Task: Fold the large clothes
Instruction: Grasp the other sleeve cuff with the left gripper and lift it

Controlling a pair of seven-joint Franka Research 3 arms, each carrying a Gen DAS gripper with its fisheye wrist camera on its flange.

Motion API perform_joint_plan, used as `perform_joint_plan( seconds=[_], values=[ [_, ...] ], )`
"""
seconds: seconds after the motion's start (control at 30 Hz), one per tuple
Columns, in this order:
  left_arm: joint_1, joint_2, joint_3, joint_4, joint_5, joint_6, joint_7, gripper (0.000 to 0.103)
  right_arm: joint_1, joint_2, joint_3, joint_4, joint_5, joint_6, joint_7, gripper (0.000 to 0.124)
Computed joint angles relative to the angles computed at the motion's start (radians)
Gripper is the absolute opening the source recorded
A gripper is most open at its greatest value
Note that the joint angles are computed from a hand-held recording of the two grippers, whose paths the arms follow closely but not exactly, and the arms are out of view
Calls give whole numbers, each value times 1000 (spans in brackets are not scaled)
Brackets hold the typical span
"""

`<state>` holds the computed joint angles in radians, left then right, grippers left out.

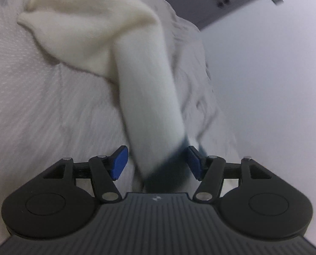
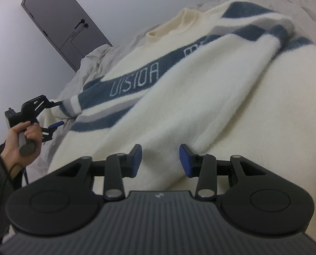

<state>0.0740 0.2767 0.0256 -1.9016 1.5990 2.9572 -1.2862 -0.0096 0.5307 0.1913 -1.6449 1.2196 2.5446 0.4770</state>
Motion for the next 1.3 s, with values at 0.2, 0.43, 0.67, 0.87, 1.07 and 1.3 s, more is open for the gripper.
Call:
perform_joint_plan(
  seconds=[0.2,0.43,0.67,0.87,1.07,1.3],
  values=[
    [-11,96,47,108,-109,-54,107,65,4,36,39,33,109,111,-163,42],
    [-59,67,86,93,-215,-389,110,59,-8,91,52,93,146,111,-179,42],
    [-59,18,81,69,-94,-539,-27,40,-14,118,68,122,176,129,-207,42],
    [-6,-40,41,103,-59,-460,146,15,-15,104,70,108,190,144,-221,42],
    [-33,-82,-6,179,-83,-499,464,13,-14,91,74,101,234,187,-270,42],
    [-113,-78,-53,327,-119,-537,793,13,-16,32,59,45,333,186,-376,45]
  ],
)
